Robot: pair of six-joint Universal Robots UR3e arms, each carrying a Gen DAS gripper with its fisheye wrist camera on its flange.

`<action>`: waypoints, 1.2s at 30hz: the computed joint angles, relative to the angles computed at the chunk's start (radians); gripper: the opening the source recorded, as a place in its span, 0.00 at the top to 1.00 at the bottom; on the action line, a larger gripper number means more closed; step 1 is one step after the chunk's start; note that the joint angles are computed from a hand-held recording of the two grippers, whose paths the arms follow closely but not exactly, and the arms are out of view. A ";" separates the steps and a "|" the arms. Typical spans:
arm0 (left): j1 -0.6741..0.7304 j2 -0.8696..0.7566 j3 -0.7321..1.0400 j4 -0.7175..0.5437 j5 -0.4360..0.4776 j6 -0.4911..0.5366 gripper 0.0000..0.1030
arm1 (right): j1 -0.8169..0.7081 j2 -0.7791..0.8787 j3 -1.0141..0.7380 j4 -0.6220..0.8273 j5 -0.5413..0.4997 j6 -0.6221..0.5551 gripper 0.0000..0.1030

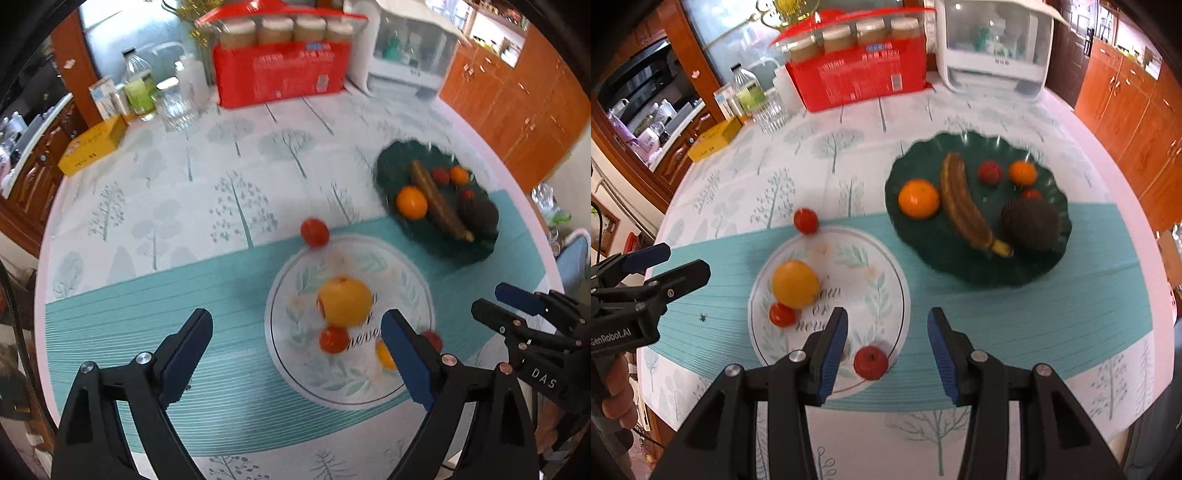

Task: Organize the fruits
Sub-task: 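Grasp a cherry tomato with the left gripper while the right gripper grasps the red apple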

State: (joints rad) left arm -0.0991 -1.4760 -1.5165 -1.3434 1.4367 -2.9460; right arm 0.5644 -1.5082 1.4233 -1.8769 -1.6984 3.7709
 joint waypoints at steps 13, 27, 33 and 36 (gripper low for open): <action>0.001 -0.057 -0.209 0.120 -0.051 0.052 0.25 | 0.019 0.020 0.174 -0.110 0.082 0.036 0.56; -0.069 -0.161 -0.213 0.181 -0.045 0.010 0.53 | 0.008 0.049 0.223 -0.185 0.112 0.005 0.57; -0.089 -0.178 -0.217 0.207 -0.042 -0.009 0.59 | -0.001 0.069 0.221 -0.207 0.127 -0.015 0.65; -0.093 -0.186 -0.216 0.220 -0.046 -0.021 0.65 | -0.001 0.084 0.217 -0.213 0.135 -0.017 0.68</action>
State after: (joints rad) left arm -0.1920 -1.6623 -1.7329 -1.1231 1.3909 -2.9675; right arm 0.5632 -1.4241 1.6404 -2.0902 -1.5632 3.7539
